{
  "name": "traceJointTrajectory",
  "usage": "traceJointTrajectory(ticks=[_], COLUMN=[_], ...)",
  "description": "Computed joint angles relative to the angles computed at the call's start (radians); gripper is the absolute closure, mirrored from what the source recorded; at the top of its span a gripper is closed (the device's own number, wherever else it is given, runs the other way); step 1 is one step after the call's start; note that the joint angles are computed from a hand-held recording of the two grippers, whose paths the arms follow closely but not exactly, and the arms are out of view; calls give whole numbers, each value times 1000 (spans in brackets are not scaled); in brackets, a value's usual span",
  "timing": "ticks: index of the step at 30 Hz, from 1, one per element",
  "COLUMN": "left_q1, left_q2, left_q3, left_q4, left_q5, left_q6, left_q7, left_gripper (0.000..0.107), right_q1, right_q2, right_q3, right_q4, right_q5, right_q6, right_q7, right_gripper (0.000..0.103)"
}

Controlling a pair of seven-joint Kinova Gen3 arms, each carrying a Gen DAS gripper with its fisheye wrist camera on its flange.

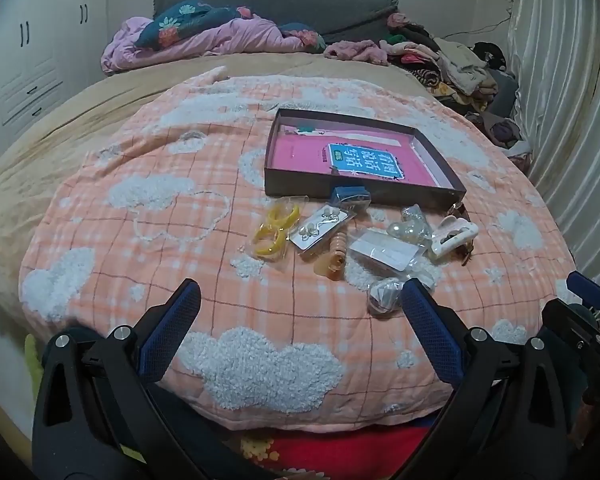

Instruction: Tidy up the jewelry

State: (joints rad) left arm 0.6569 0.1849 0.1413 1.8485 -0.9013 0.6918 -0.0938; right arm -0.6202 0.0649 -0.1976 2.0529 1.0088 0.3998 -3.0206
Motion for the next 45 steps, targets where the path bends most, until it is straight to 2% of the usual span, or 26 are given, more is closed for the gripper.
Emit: traceJointTrajectory(ticks=[45], left_q1=[21], left_q2=[2], left_q3=[6], left_q4=[10], left_q5=[-69], left_q6=[13], left_q7=[53], left_gripper=[14], right_q1=[-8], right_q2=[-4], right_q3=[-9], right_q4=[-4], right_q5=[33], right_q6=[14], right_q7=[-31], right_gripper=[4])
